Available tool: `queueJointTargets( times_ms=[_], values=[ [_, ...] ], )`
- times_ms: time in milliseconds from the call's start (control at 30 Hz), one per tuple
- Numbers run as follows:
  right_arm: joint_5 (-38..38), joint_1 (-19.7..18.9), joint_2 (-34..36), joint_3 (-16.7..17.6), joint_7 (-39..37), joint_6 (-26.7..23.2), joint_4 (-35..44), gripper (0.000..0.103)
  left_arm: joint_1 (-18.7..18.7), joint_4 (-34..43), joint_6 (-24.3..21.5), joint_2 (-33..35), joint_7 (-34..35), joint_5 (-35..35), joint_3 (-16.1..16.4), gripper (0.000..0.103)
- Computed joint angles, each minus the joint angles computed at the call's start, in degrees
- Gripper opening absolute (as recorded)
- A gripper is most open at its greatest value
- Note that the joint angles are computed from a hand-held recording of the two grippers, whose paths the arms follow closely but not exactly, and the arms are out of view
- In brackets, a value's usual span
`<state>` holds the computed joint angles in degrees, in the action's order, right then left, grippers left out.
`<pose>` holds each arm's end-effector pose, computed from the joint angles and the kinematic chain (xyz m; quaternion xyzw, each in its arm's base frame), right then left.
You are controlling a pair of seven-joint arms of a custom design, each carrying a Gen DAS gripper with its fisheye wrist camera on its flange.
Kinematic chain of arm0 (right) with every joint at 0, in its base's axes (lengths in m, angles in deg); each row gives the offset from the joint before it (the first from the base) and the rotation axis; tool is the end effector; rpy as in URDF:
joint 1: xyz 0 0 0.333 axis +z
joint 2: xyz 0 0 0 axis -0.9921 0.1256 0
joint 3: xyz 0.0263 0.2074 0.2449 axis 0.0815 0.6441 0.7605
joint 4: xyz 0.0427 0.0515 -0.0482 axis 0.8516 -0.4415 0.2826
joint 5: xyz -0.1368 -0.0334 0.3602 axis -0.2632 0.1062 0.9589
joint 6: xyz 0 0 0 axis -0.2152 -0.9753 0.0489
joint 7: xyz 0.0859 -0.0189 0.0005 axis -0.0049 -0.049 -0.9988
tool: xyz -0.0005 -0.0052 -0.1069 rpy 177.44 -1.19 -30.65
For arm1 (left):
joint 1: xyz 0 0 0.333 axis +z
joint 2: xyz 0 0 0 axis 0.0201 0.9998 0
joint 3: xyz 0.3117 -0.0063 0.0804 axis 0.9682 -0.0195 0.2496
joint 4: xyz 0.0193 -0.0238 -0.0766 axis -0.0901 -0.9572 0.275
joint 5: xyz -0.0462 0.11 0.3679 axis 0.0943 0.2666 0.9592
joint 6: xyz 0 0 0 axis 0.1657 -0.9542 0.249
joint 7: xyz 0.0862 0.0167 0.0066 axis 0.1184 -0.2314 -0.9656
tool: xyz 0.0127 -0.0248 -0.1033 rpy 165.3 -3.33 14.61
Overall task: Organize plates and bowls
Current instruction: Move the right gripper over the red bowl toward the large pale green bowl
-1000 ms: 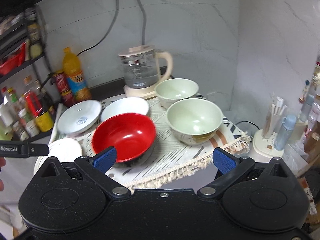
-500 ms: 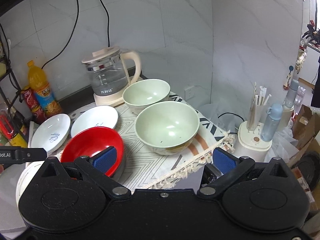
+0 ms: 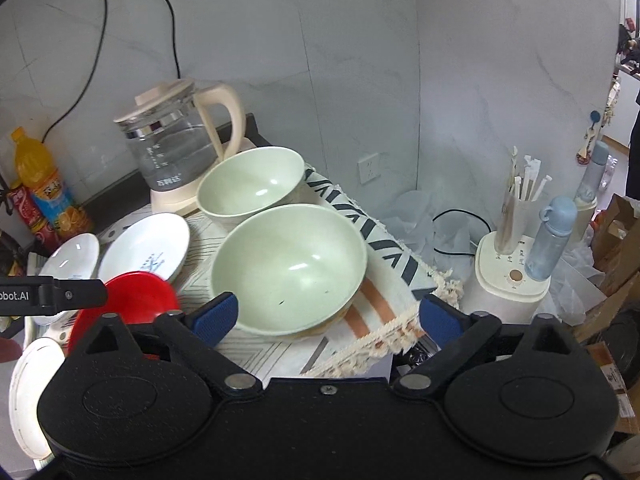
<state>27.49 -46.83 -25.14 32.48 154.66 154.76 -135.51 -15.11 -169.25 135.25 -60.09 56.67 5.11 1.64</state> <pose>0.5031 0.4478 0.5051 -0.5823 0.7172 -0.2332 0.3036 0.5844 -0.3384 0.5103 -0.6370 0.7052 -0.2704 0.1544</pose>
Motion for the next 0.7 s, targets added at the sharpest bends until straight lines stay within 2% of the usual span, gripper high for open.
queueJointTargets(
  times_ms=[67,133,267,333,433,567,667,700],
  values=[
    [1.3,-1.0,0.8,-0.2,-1.6,1.2,0.5,0.095,-0.4,2.0,0.3,2.0,-0.2,0.2,-0.1,0.098],
    [2.5,-2.0,1.5,-0.4,-3.3,3.0,0.6,0.086,-0.9,4.2,0.1,4.2,-0.4,0.2,-0.2,0.093],
    [6.5,-4.1,2.7,-0.4,-7.9,6.5,0.5,0.082,-2.0,8.8,-1.0,8.2,-1.2,0.7,0.0,0.084],
    [8.8,-5.2,3.2,-0.3,-10.4,8.5,0.2,0.077,-2.1,10.9,-1.5,10.0,-1.1,-0.1,-0.2,0.072],
    [11.9,-6.5,4.1,-0.2,-14.1,10.4,0.2,0.069,-2.0,13.5,-2.8,12.5,-0.8,-1.9,-0.8,0.06],
    [16.5,-8.0,5.8,0.3,-18.9,11.8,1.3,0.059,-2.5,16.1,-3.8,14.8,-1.2,-2.7,-0.5,0.05],
    [20.4,-9.2,7.3,1.1,-23.1,12.3,2.3,0.051,-2.5,18.3,-5.8,16.6,-1.6,-4.1,-0.7,0.038],
    [21.8,-9.7,7.9,1.4,-24.7,12.4,2.8,0.044,-2.4,18.9,-6.3,17.1,-1.8,-4.6,-0.7,0.035]
  ],
)
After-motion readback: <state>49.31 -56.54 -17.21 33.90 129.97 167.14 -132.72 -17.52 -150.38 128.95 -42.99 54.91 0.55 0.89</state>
